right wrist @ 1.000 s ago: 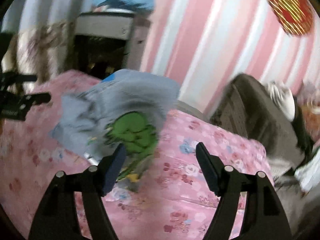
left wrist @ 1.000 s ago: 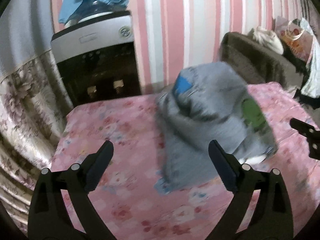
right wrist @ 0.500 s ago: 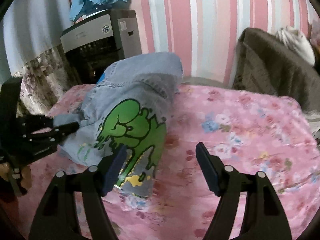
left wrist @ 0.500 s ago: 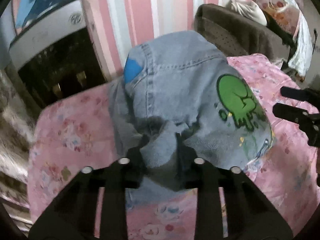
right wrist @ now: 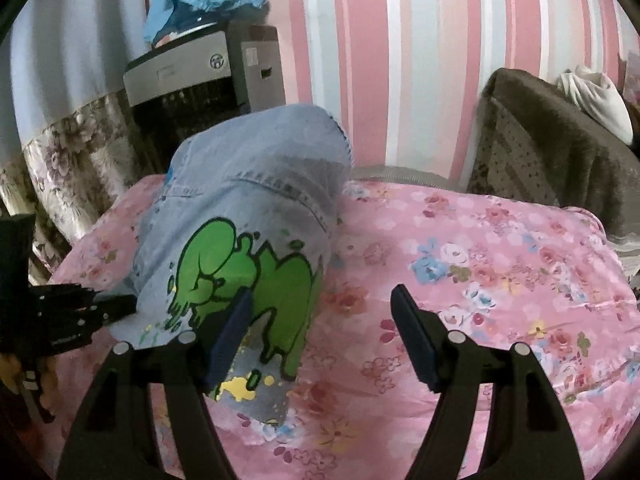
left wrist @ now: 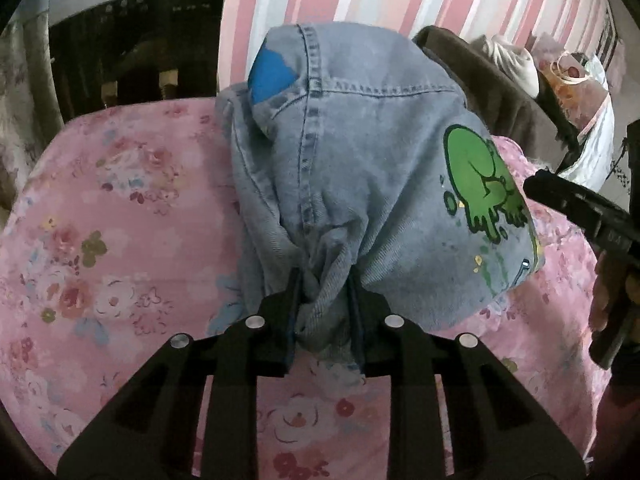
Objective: Fold large clothes
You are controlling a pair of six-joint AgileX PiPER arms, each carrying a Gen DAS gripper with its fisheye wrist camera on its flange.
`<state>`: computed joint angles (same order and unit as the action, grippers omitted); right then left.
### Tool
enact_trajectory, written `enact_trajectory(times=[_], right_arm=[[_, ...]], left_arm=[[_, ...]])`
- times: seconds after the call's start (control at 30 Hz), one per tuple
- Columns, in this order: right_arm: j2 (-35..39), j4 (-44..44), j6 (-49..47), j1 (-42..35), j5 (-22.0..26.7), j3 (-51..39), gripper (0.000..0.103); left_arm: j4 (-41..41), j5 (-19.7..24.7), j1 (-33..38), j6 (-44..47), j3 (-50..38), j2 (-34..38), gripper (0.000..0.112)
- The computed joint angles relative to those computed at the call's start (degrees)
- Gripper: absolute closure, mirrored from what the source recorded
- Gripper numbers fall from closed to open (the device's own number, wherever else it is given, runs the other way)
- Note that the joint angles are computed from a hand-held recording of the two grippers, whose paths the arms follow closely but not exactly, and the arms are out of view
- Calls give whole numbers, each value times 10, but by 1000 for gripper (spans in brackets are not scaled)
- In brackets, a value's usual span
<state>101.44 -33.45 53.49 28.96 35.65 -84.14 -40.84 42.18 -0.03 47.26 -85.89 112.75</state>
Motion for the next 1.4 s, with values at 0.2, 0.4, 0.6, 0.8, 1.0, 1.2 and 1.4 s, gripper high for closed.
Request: enact_trajectory(times=[0.2, 0.4, 0.6, 0.8, 1.0, 1.2, 1.4], right_arm=[[-18, -6, 20, -2, -19, 30, 31], [-25, -23, 41, 2, -42, 54, 31], [-38, -28, 49, -2, -51, 63, 31], [-45, -38, 74, -4, -55, 62, 31], [-35, -35, 95, -8, -79, 78, 31], [-30, -51, 122, -7, -120, 112, 25], [-25, -98, 199, -8, -154, 137, 21]], left_arm=[[-88, -43, 16, 80, 89, -64, 96], [-120, -24, 48, 93, 135, -86, 108], [-76, -56, 37, 50, 137, -119, 87], [60, -101, -10, -86, 64, -121, 19], [180, -48, -49, -215, -94, -7, 12], [116, -60, -36, -130, -50, 30, 12], [-7, -8, 2, -48, -54, 69, 12]])
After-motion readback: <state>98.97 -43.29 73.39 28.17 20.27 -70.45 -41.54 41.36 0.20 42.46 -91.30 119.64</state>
